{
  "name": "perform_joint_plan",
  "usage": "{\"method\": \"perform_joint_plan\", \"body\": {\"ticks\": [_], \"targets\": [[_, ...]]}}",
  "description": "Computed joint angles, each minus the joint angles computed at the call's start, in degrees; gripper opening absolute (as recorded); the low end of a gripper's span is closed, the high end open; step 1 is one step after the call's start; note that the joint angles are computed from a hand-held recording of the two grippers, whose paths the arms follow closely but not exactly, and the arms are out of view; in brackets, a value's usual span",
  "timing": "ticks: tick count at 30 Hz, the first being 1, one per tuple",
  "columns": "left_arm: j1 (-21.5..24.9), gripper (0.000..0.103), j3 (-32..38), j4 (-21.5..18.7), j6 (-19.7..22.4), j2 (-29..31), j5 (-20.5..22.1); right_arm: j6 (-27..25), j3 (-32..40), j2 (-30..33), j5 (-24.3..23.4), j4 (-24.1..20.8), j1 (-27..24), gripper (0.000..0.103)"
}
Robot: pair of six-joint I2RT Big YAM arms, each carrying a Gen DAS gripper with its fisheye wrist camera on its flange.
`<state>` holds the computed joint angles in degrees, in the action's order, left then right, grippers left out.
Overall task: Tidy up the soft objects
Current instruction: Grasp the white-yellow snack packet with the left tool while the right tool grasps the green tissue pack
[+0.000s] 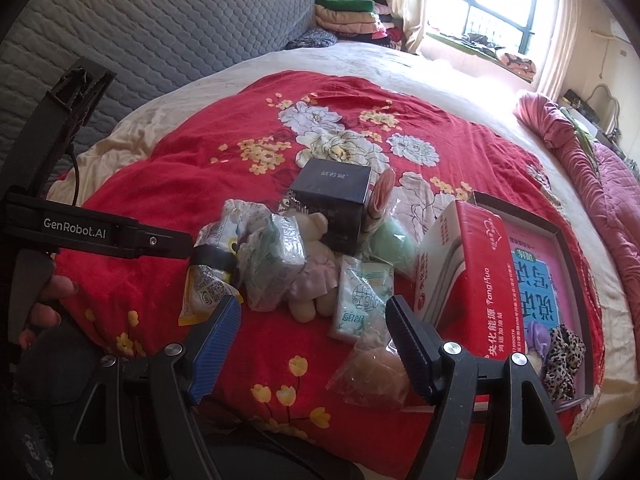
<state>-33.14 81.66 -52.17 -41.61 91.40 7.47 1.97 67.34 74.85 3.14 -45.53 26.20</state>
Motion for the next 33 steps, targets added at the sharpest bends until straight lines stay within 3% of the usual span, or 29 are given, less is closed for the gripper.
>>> {"method": "perform_joint_plan", "body": {"ticks": [6, 16, 18, 24, 27, 29, 33], "targets": [[0.42, 0.081, -1.06, 3.39, -2.67, 1.40, 5.28, -0.29, 1.58, 3.95, -1.31, 0.36, -0.96, 0.076], [1.43, 0.077, -0.89, 4.81, -3.24, 3.25, 8.02, -0.85, 5.44, 10.84, -7.13, 1.98, -1.81, 0.076], [1.54, 0.077, -0.70, 4.85, -3.34, 3.61, 8.72, -1.09, 5.64, 11.53, -8.41, 2.66, -1.90, 0.069], [1.70, 0.075, -0.34, 5.01, -3.30, 4.43, 10.25, -0.54, 5.02, 12.13, -12.57, 4.69, -2.77, 0.032], [1.61, 0.068, -0.51, 5.85, -4.05, 4.62, 10.74, -0.52, 4.09, 11.02, -12.03, 5.72, -2.94, 0.029], [1.49, 0.057, -0.41, 6.25, -4.65, 4.99, 11.68, 0.24, 3.16, 9.84, -12.66, 6.99, -3.46, 0.027], [0.75, 0.051, 1.16, 5.09, -4.94, 6.67, 11.85, 1.18, 2.34, 8.36, -13.30, 8.16, -4.37, 0.026]]}}
